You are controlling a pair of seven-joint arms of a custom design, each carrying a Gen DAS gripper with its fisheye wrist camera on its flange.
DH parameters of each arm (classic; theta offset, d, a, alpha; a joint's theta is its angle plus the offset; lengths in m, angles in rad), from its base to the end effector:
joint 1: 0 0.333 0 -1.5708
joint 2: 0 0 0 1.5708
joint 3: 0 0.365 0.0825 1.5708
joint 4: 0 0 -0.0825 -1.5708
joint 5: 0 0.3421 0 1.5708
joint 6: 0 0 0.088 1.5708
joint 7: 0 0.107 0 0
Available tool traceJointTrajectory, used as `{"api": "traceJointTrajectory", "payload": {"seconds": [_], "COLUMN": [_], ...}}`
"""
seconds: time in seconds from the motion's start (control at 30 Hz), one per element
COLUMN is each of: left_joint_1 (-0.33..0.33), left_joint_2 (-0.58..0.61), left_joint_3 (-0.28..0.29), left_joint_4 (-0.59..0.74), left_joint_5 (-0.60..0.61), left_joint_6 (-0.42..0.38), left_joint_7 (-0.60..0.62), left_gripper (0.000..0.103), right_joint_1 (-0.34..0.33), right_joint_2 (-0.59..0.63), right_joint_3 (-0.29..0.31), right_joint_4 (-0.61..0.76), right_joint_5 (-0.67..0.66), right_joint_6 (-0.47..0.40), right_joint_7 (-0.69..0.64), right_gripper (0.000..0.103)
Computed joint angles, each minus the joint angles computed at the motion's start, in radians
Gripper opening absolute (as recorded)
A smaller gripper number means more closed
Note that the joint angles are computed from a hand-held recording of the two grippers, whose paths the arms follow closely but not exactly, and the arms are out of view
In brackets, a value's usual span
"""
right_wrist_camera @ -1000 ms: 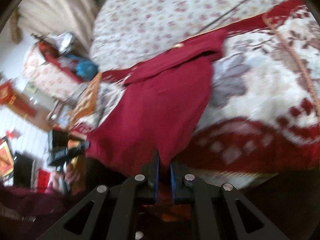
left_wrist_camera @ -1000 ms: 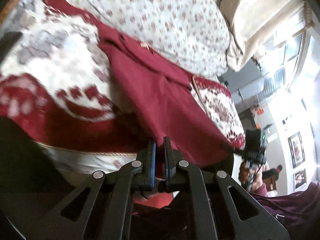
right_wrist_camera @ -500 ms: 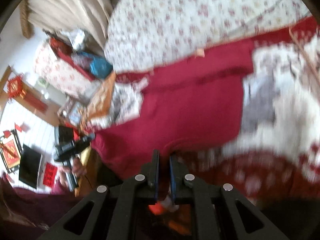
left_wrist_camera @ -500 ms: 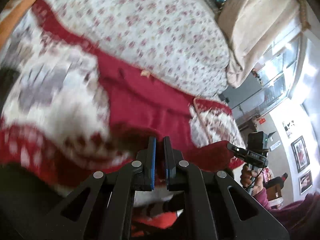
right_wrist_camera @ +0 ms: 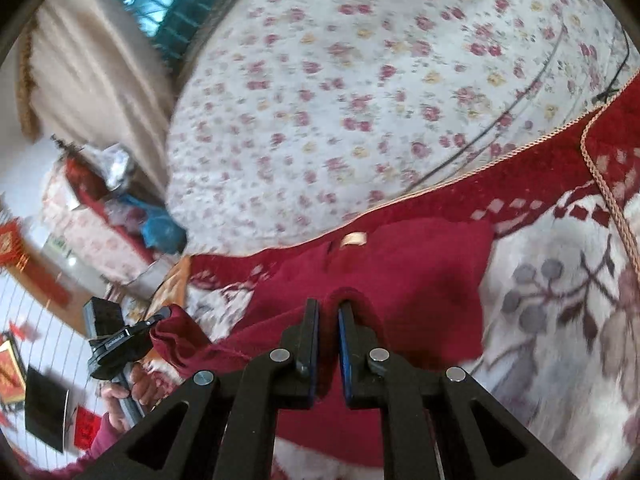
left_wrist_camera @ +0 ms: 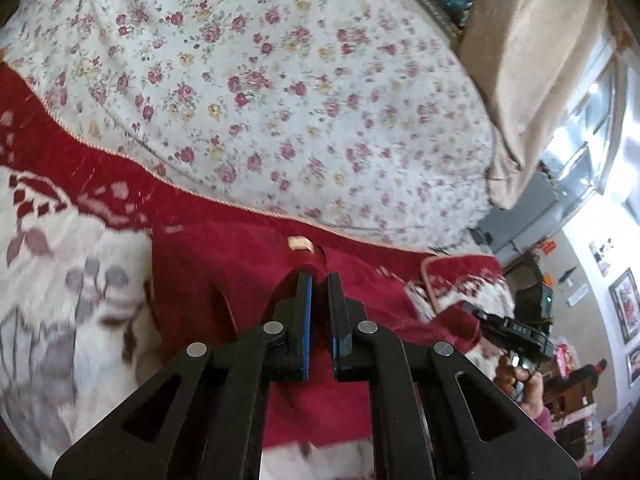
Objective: Fold small clothes
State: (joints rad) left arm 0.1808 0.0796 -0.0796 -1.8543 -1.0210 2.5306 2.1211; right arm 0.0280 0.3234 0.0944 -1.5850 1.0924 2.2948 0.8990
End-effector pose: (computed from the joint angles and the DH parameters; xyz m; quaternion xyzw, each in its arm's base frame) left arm 0.5873 0.0707 0.6021 -0.6978 0.5450 -0.4613 0.0569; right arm 0.6637 0.0910 0.5640 -0.6680 0.5619 0.0838 0.4806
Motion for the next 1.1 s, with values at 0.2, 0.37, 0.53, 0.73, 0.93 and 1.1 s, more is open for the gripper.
{"api": "traceJointTrajectory", "payload": {"seconds": [0.2, 0.37, 0.53, 0.73, 0.93, 1.1], "left_joint_1": [0.017, 0.046, 0.101, 0.129, 0.081, 0.094], "left_joint_2": [0.175, 0.274, 0.292, 0.253, 0.281, 0.281], "left_joint_3": [-0.023, -0.041, -0.092, -0.129, -0.108, -0.12], "left_joint_4": [0.145, 0.229, 0.243, 0.21, 0.223, 0.202], "left_joint_5": [0.156, 0.287, 0.322, 0.289, 0.437, 0.438], "left_joint_6": [0.042, -0.004, -0.024, 0.023, -0.019, 0.003], "left_joint_7": [-0.154, -0.297, -0.332, -0.295, -0.387, -0.377], "left_gripper": [0.006, 0.006, 0.018, 0.049, 0.049, 0.049], "right_joint_1": [0.018, 0.012, -0.006, -0.016, 0.15, 0.156], "right_joint_2": [0.192, 0.366, 0.371, 0.275, 0.347, 0.388], "right_joint_3": [0.005, 0.028, 0.061, 0.081, -0.045, -0.038], "right_joint_4": [0.22, 0.434, 0.428, 0.326, 0.419, 0.459], "right_joint_5": [-0.136, -0.238, -0.293, -0.297, -0.572, -0.661], "right_joint_6": [0.032, -0.001, 0.074, 0.106, 0.11, 0.186], "right_joint_7": [0.168, 0.335, 0.349, 0.202, 0.336, 0.409], "right_gripper": [0.008, 0.008, 0.031, 0.033, 0.033, 0.044]}}
